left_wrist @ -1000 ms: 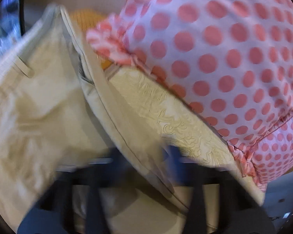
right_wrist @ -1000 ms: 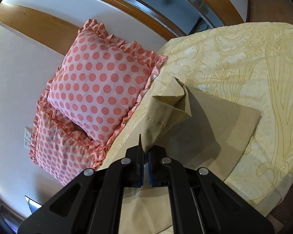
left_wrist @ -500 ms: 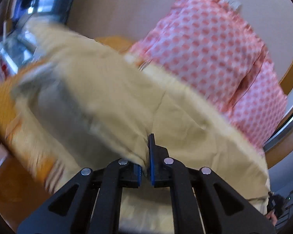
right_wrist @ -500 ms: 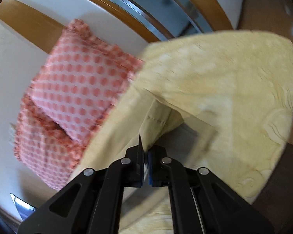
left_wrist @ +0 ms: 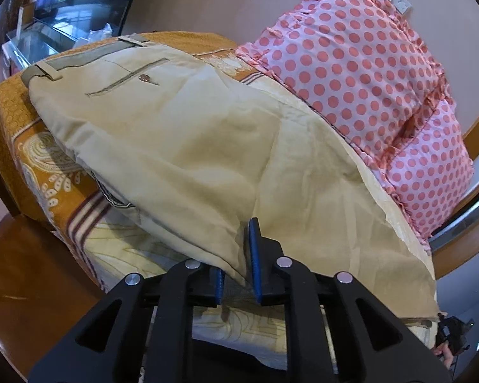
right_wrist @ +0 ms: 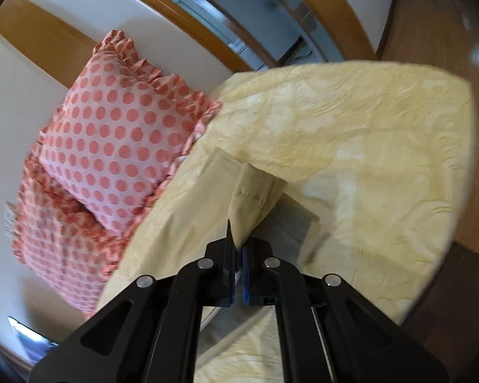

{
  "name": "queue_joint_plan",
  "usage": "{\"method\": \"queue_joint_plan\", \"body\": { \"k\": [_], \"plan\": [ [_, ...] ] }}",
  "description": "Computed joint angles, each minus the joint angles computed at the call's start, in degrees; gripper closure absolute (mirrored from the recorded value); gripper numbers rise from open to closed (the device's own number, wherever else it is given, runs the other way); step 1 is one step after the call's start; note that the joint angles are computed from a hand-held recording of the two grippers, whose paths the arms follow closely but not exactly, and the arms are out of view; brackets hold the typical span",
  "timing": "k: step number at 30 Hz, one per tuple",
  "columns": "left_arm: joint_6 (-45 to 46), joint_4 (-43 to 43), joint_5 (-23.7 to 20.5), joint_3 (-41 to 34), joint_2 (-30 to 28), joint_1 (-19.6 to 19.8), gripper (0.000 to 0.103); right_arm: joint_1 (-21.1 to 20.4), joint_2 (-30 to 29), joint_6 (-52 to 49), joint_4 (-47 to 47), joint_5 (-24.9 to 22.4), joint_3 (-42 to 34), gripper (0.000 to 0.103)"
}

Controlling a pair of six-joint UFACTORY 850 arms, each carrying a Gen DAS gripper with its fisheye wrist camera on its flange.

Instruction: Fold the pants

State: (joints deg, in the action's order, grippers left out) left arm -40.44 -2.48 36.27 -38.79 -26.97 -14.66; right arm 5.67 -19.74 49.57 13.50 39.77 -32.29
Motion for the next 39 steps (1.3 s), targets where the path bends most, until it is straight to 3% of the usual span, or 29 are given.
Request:
{"method": "queue_joint_plan", "body": {
  "k": [4,7,9,11,12,13,14,16,18,20,23,25,27,29,31,34,36,38,39],
  "plan": [
    [0.02,1.86,0.78,0.38,0.07,0.41,0.088,0.34,-1.6,3.34,-0.86,2.06,1.55,0.1],
    [-0.21,4.0,0.41,0.37,0.29,1.02,0.088,2.34,-0.51,-5.29,6.28,-1.71,0.82,0.098],
    [-1.28,6.65,0.6,0.81,0.49,1.69,0.088,3.42,0.69,-9.03,10.92,-2.91,1.23,0.088],
    [-2.66,9.57,1.08,2.05,1.43,2.45,0.082,5.13,2.62,-14.55,19.76,-1.25,2.75,0.048],
    [-2.82,10.21,1.51,2.86,2.04,2.67,0.08,5.82,3.12,-17.07,23.24,0.23,3.21,0.047],
    [-1.7,9.28,1.77,4.0,2.96,2.65,0.068,5.88,3.51,-19.02,25.2,1.17,3.58,0.047],
    [0.97,5.95,0.36,4.81,4.05,2.44,0.038,5.26,3.57,-18.76,24.77,0.75,3.65,0.048],
    [9.49,-5.29,0.89,7.34,6.55,1.45,0.021,3.1,2.85,-13.43,18.29,-0.3,3.54,0.058],
    [13.12,-10.31,2.83,9.45,8.61,1.48,0.021,2.59,1.32,-11.23,15.88,-0.64,2.73,0.062],
    [14.5,-13.58,5.4,10.77,9.96,1.62,0.021,3.71,0.83,-15.55,19.9,-0.67,1.92,0.063],
    [16.44,-14.37,5.9,9.69,9.68,1.8,0.021,4.64,0.12,-17.06,21.42,-0.48,0.96,0.07],
    [16.93,-13.4,5.35,7.95,8.47,1.76,0.021,6.34,1.09,-27.57,31.19,0.36,0.04,0.073],
    [17.14,-12.27,4.75,6.48,7.22,1.83,0.021,6.74,2.12,-38.73,35.73,2.01,-1.79,0.069],
    [17.83,-11.44,4.09,4.88,5.79,1.62,0.021,4.06,1.64,-46.02,30.68,-1.95,-6.03,0.04],
    [20.7,-13.11,3.38,3.21,4.4,0.67,0.021,0.38,-0.96,-47.83,22.64,-10.45,-11.71,0.041],
    [24.27,-16.25,3.09,1.92,3.21,-0.65,0.021,-3.09,-6.63,-53.28,20.67,-20.6,-20.4,0.042],
    [24.74,-16.4,3.09,1.53,2.79,-0.98,0.02,-4.97,-9.89,-48.98,14.8,-27.03,-24.74,0.042],
    [25.81,-17.2,2.99,1.04,2.39,-1.46,0.02,-5.83,-12.07,-39.46,4.42,-30.38,-27.3,0.042],
    [26.27,-17.26,2.79,0.81,2.25,-1.58,0.02,-5.84,-12.84,-38.08,1.97,-31.37,-28.11,0.052]
  ]
}}
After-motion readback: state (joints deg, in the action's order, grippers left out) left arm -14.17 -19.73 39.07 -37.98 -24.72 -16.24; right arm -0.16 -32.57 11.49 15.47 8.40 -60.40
